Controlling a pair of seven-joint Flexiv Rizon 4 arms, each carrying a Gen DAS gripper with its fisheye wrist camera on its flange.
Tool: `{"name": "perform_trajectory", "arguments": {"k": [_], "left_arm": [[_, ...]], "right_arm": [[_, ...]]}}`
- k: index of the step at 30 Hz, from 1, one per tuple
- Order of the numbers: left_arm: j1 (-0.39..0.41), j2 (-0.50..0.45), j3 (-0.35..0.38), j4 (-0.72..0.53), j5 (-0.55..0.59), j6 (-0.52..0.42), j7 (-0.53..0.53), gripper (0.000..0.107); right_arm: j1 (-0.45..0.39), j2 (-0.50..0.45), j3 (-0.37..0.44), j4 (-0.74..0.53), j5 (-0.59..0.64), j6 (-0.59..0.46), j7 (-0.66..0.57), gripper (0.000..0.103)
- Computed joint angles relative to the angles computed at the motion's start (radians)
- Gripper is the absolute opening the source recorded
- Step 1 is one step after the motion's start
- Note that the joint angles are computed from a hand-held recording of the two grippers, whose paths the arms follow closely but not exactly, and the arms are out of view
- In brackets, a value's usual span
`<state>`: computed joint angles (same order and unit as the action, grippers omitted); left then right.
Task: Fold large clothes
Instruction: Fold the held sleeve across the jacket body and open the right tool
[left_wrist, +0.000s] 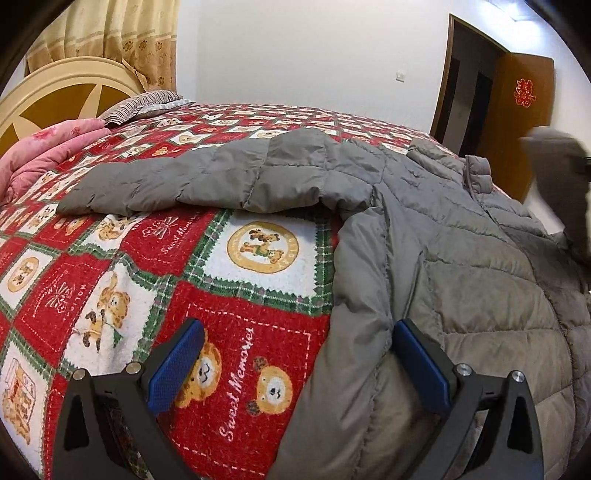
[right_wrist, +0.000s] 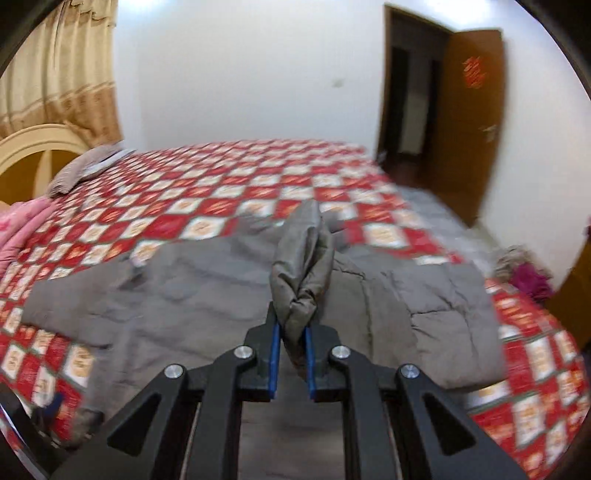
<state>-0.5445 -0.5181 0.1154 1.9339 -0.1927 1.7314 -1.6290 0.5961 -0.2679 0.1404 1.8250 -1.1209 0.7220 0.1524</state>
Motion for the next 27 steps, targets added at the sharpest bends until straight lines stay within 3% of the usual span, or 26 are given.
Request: {"name": "perform_trajectory", "arguments": {"k": [5,10,12,14,15,18,20,21,22,24,27], "left_arm": [[0.061,0.002,-0.069,0.019,0.008,0.041,0.010,0.102],[0.098,0.001,-0.114,0.034,0.004,0.074,0.027,0.102],[0.109,-0.002,-0.126,0.037,0.002,0.086,0.033,0.102],[0.104,-0.003,-0.124,0.037,-0.006,0.089,0.040,0.102],[0.097,-0.004,-0.118,0.036,-0.011,0.088,0.043,0.102],[0.086,-0.004,-0.108,0.036,-0.023,0.083,0.051,0.102],[0.070,-0.004,-0.093,0.032,-0.033,0.072,0.056,0.102],[0.055,-0.003,-0.077,0.028,-0.039,0.061,0.059,0.102],[0.044,-0.004,-0.065,0.023,-0.044,0.054,0.059,0.102],[0.012,-0.009,-0.031,0.014,-0.051,0.042,0.058,0.102],[-0.041,-0.016,0.029,-0.002,-0.059,0.017,0.051,0.102]], "right_arm": [[0.017,-0.174,-0.037,-0.161,0.064,0.152,-0.051,0.014],[0.049,-0.276,-0.078,-0.253,0.154,0.260,-0.114,0.017],[0.033,-0.303,-0.102,-0.243,0.152,0.442,-0.088,0.023],[0.018,-0.329,-0.087,-0.255,0.217,0.530,-0.129,0.058],[0.027,-0.337,-0.098,-0.259,0.242,0.559,-0.140,0.083],[0.113,-0.274,-0.257,-0.179,0.120,0.657,-0.008,0.083],[0.159,-0.188,-0.333,-0.103,-0.015,0.600,0.084,0.082],[0.171,-0.149,-0.335,-0.075,-0.047,0.521,0.095,0.081],[0.190,-0.102,-0.329,-0.041,-0.061,0.378,0.087,0.081],[0.208,-0.041,-0.307,0.007,-0.031,0.125,0.062,0.077],[0.172,-0.021,-0.265,0.039,0.099,-0.061,-0.018,0.061]]}}
